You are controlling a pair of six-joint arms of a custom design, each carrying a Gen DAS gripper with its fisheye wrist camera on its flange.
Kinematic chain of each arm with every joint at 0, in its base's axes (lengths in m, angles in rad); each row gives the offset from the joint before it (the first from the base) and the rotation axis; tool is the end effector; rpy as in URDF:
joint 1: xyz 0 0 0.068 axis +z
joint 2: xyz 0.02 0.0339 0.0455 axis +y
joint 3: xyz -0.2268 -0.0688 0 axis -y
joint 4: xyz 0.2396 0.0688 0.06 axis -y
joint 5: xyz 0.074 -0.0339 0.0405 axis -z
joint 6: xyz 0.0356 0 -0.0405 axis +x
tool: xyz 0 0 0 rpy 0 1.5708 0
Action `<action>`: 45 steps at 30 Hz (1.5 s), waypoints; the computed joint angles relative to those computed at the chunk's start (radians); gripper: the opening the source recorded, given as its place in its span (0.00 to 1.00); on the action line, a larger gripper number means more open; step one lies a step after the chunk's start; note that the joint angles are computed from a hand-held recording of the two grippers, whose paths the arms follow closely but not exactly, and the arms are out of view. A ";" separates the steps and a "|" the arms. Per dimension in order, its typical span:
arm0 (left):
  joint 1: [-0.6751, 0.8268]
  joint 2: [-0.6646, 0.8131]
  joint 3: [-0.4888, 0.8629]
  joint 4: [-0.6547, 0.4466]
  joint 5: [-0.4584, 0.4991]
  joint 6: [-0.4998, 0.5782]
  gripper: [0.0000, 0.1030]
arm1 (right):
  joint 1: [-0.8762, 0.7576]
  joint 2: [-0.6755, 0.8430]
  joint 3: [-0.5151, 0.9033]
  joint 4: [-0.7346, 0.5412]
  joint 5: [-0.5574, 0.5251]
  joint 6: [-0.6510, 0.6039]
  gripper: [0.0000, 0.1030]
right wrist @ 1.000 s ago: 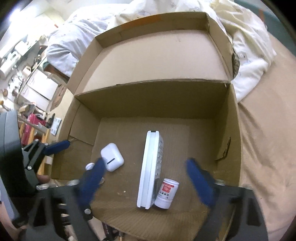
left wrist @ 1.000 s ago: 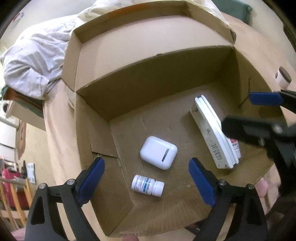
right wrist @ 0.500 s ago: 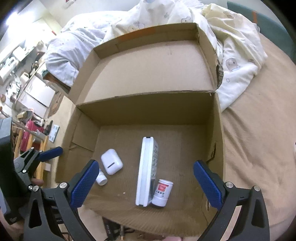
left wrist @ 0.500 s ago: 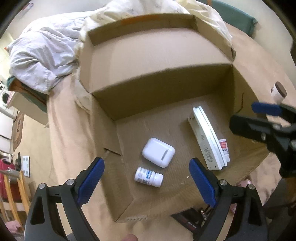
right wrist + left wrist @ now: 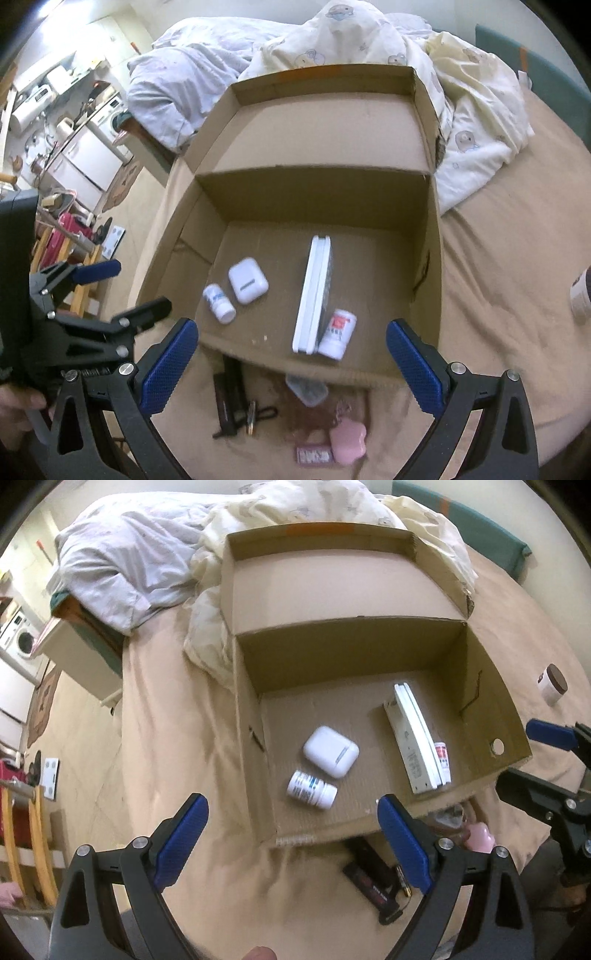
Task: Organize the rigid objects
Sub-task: 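Withdraw both tools from the box toward the black markers, then grasp the black marker with the left tool while the right tool grasps the white charger plug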
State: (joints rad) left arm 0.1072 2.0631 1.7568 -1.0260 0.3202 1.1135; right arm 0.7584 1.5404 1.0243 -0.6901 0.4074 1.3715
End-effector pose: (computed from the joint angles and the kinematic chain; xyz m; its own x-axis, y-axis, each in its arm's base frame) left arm 0.3981 0.0316 0.1936 -0.4514 0.8080 -0.3787 0.8547 0.5135 0.0769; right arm 0.2196 0.1886 0.1745 -0.6527 0.6214 -0.4334 0.5601 0.7810 0.2762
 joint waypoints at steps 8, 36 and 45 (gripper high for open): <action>0.049 0.010 -0.036 -0.019 0.007 -0.015 0.89 | 0.095 -0.048 -0.070 -0.019 0.017 0.150 1.00; 0.009 0.125 -0.261 0.079 -0.276 0.027 0.64 | 0.055 -0.054 -0.234 0.122 -0.094 0.220 1.00; 0.028 0.229 -0.115 -0.078 -0.251 0.030 0.13 | 0.048 -0.024 -0.212 0.126 -0.112 0.197 1.00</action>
State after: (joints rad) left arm 0.1348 2.2919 1.6419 -1.1041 0.0688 1.1437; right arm 0.8068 1.5164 0.8122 -0.5639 0.2953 1.5681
